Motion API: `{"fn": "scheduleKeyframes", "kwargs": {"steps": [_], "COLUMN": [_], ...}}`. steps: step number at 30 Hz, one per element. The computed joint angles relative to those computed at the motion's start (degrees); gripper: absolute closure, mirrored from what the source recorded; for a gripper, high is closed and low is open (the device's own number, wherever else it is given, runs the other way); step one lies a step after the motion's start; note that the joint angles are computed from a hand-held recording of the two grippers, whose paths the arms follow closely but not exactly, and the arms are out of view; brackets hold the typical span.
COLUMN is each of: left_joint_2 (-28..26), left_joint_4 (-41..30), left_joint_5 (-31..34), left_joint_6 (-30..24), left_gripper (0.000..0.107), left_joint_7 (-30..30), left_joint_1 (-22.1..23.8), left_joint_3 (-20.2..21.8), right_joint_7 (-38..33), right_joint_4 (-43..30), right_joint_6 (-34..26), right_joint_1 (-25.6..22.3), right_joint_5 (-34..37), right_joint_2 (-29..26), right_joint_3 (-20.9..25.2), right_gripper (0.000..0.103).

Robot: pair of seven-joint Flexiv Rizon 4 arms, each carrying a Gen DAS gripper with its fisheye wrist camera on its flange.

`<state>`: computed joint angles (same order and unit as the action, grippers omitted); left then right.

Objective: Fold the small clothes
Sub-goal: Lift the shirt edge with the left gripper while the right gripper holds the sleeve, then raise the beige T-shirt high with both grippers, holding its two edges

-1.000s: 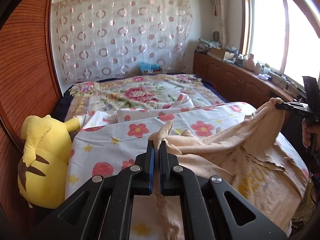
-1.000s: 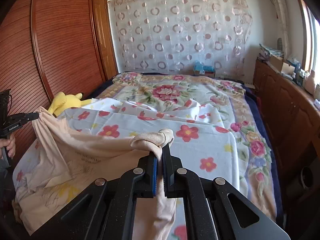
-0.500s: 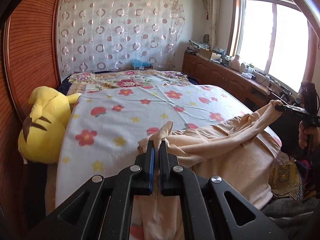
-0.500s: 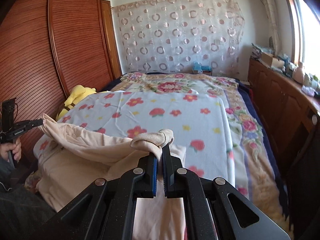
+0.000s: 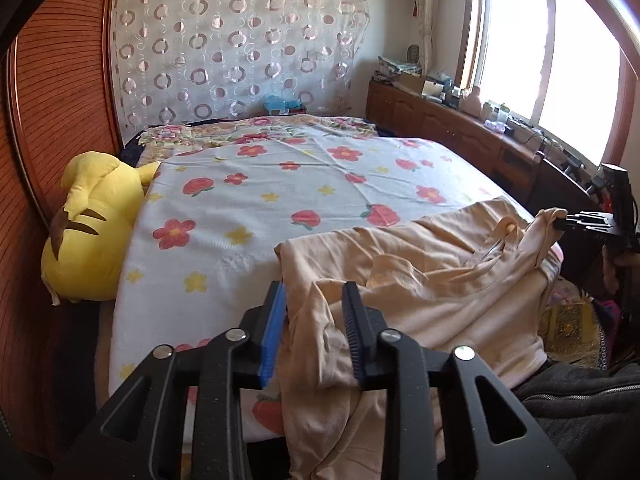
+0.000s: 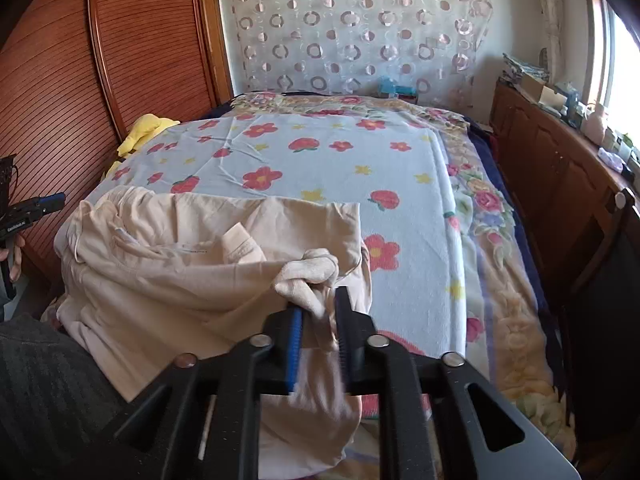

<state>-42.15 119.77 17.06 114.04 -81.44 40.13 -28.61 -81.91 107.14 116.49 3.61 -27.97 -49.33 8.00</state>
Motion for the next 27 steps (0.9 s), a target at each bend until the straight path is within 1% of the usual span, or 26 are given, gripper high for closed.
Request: {"fn": "scheduleKeyframes", "kwargs": {"steps": [2, 3, 4, 8, 10, 13, 16, 18, 19, 21, 23, 25, 26, 27], "left_joint_2": [0.66, 0.65, 0.35, -1.08, -2.71, -4.71, -6.28, -6.79, -7.04, -7.55, -7.74, -7.87, -7.97, -7.94], "left_joint_4": [-0.69, -1.41, -2.33, -6.16, -9.14, -13.28, -16.98, -18.79, -19.56, -20.49, -21.48, -22.34, -22.27, -22.24], "left_joint_5": [-0.74, -0.89, -1.05, -2.91, -4.44, -8.07, -11.49, -13.91, -14.99, -16.76, -18.74, -20.60, -21.18, -21.88], "left_joint_6": [-0.41, -1.10, -1.75, -5.30, -8.96, -13.73, -18.73, -21.66, -23.01, -25.49, -27.59, -30.10, -29.72, -29.89], "left_gripper": [0.072, 0.072, 0.072, 0.067, 0.065, 0.065, 0.064, 0.065, 0.065, 0.065, 0.065, 0.065, 0.065, 0.065], "left_joint_7": [0.48, 0.97, 1.54, 4.50, 7.30, 10.48, 13.39, 14.37, 14.90, 16.68, 17.52, 18.64, 19.41, 20.09], "left_joint_1": [-1.67, -2.06, -2.22, -2.93, -2.95, -4.78, -6.88, -8.84, -9.64, -9.87, -10.97, -11.71, -11.78, -11.90], "left_joint_3": [1.49, 1.72, 1.59, 0.71, -0.45, 0.11, 1.38, 3.15, 3.88, 3.73, 4.81, 5.50, 5.44, 5.44], "right_joint_7": [-0.08, -0.05, -0.57, -1.17, -1.43, -0.27, 1.45, 1.93, 2.01, 1.03, -0.95, -2.15, -2.66, -4.01], "right_joint_4": [0.17, -0.02, 0.78, -1.17, -1.67, -6.86, -13.40, -17.67, -19.66, -22.60, -24.59, -25.89, -26.65, -27.21], "right_joint_6": [0.70, 1.02, 2.27, 3.57, 3.55, -0.10, -5.74, -10.26, -13.17, -17.59, -20.43, -22.35, -23.47, -24.17], "right_joint_1": [-0.34, -0.83, -0.15, 2.41, 2.71, 1.64, -1.98, -3.11, -3.83, -5.10, -5.85, -5.53, -5.27, -5.97], "right_joint_5": [0.00, -0.50, 0.31, 2.50, 2.36, -0.21, -5.09, -6.52, -6.82, -6.44, -6.15, -5.03, -4.42, -4.16], "right_joint_2": [0.50, 0.68, 1.08, 0.43, 0.13, -3.60, -8.02, -10.43, -11.59, -13.12, -14.25, -14.63, -15.01, -15.53], "right_joint_3": [0.25, 0.65, -0.15, -2.12, -2.38, -1.04, 3.34, 5.59, 7.19, 10.21, 12.25, 12.58, 12.85, 14.25], "right_gripper": [0.071, 0.068, 0.065, 0.059, 0.057, 0.057, 0.057, 0.057, 0.057, 0.057, 0.057, 0.057, 0.055, 0.053]}}
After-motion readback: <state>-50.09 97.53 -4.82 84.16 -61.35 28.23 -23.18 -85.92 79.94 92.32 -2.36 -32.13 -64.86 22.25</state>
